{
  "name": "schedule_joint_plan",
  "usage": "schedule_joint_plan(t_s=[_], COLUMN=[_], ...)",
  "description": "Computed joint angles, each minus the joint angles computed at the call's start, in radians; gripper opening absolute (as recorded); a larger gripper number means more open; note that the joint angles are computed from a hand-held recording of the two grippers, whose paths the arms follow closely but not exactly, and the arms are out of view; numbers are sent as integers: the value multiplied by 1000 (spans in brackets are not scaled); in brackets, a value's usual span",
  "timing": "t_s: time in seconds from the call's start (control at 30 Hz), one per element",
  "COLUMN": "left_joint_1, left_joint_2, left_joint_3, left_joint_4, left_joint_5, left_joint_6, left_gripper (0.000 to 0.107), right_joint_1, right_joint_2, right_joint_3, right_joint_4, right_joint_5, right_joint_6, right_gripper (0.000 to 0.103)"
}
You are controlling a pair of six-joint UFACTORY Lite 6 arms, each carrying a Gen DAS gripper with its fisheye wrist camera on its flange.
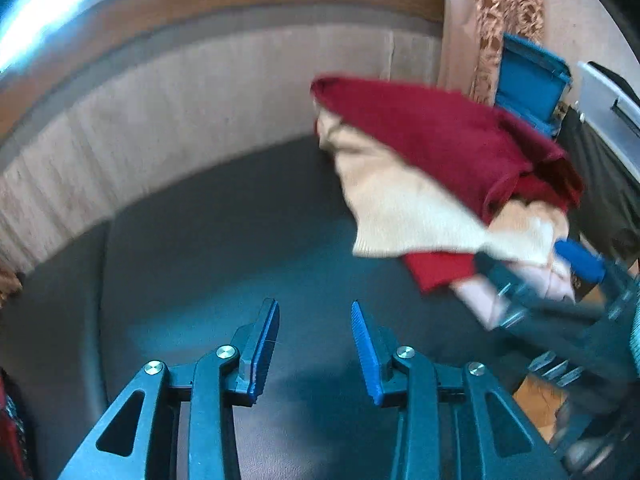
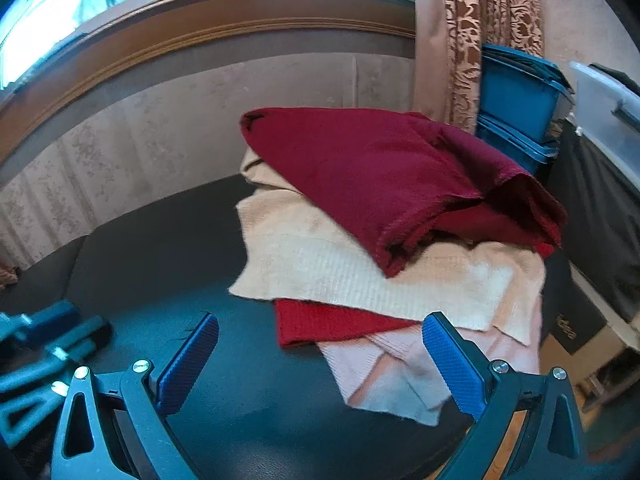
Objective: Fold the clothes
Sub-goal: 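Move both grippers toward the pile of clothes on the bench, then grasp the dark red sweater with the left gripper and lift it off the pile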
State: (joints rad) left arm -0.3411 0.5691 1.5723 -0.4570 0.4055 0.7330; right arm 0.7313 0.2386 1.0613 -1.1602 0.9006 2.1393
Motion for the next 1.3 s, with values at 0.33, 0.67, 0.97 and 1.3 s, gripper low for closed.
schedule_joint_plan(t_s=[0.33,0.67,0.97,1.3], left_joint_1=[184,250,332,288], left_joint_2=[226,216,292,234], left_joint_3=[76,22,140,79], left_joint_4=[-84,-428,-515,-440], left_joint_5=[32,111,318,217], left_joint_6=[101,436,436,454], left_gripper=[40,64,81,79], right_joint_1=[-129,-668,-1130,-945], right_joint_2=[-146,-405,45,48], right_joint_3=[-181,-302,143,-62], right_joint_4=[-242,-656,-576,91], right_joint_5=[-190,-403,-1032,-1543], right_joint_6=[114,394,127,-515], right_gripper=[103,103,103,103])
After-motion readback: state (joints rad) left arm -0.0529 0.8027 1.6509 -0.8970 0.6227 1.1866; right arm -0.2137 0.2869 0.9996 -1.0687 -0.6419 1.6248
